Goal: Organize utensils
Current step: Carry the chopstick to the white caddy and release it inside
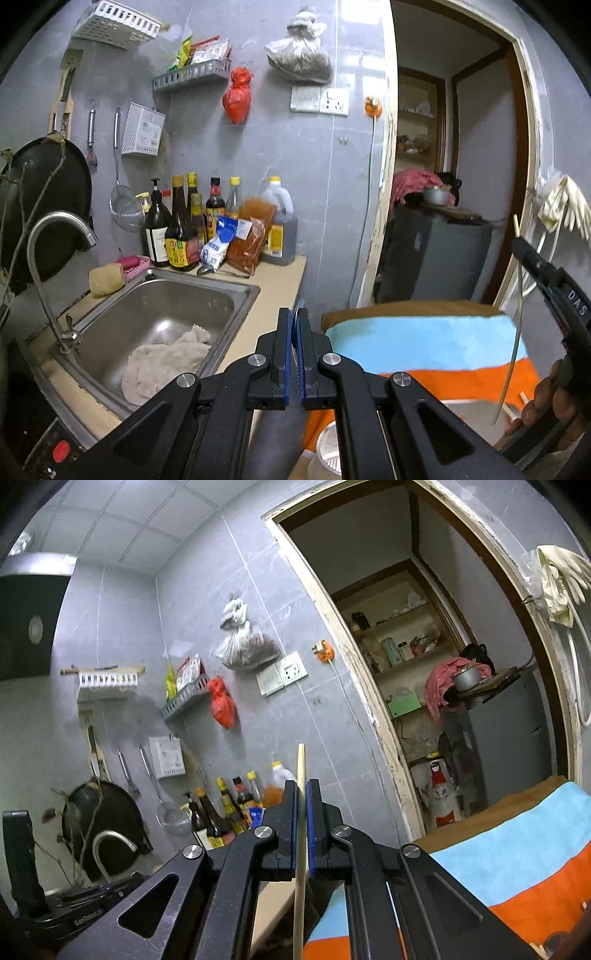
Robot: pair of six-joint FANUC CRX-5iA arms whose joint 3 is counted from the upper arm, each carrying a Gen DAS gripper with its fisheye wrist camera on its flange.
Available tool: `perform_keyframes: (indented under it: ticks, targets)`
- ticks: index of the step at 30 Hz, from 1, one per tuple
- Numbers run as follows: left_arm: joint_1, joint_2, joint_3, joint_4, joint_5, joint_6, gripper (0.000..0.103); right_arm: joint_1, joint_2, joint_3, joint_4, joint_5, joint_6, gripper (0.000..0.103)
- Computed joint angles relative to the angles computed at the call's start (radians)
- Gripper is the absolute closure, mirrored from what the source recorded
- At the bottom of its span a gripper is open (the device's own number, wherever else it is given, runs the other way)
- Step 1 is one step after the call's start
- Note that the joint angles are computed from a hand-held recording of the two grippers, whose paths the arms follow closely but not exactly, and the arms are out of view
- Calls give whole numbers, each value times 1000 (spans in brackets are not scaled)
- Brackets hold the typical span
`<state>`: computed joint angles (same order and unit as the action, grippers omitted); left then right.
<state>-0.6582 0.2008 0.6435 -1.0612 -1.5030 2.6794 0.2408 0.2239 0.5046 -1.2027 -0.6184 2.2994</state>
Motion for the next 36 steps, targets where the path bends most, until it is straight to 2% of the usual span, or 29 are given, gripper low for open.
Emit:
perform_keyframes:
  ticks: [8, 17, 22, 27, 32, 35, 36]
  targets:
    - [-12, 25, -25, 0, -2, 33, 100, 4, -53, -97, -37, 82, 136, 99]
    - [8, 15, -45, 46, 12, 12, 100, 23, -70, -144, -32, 156, 128, 99]
    - [25, -8, -73, 95, 42, 11, 100, 24, -71, -152, -12, 139, 119, 99]
    - [40, -39, -115, 140, 94, 34, 100, 34, -70, -160, 62, 117, 54, 99]
    - [71, -77, -163, 211, 184, 60, 99, 29, -73, -157, 101, 79, 20, 96]
    - [83, -92, -187, 244, 232, 85, 93, 18, -72, -148, 115, 50, 5, 87]
    - [83, -94, -190, 248, 239, 93, 84, 13, -72, -145, 119, 41, -4, 84]
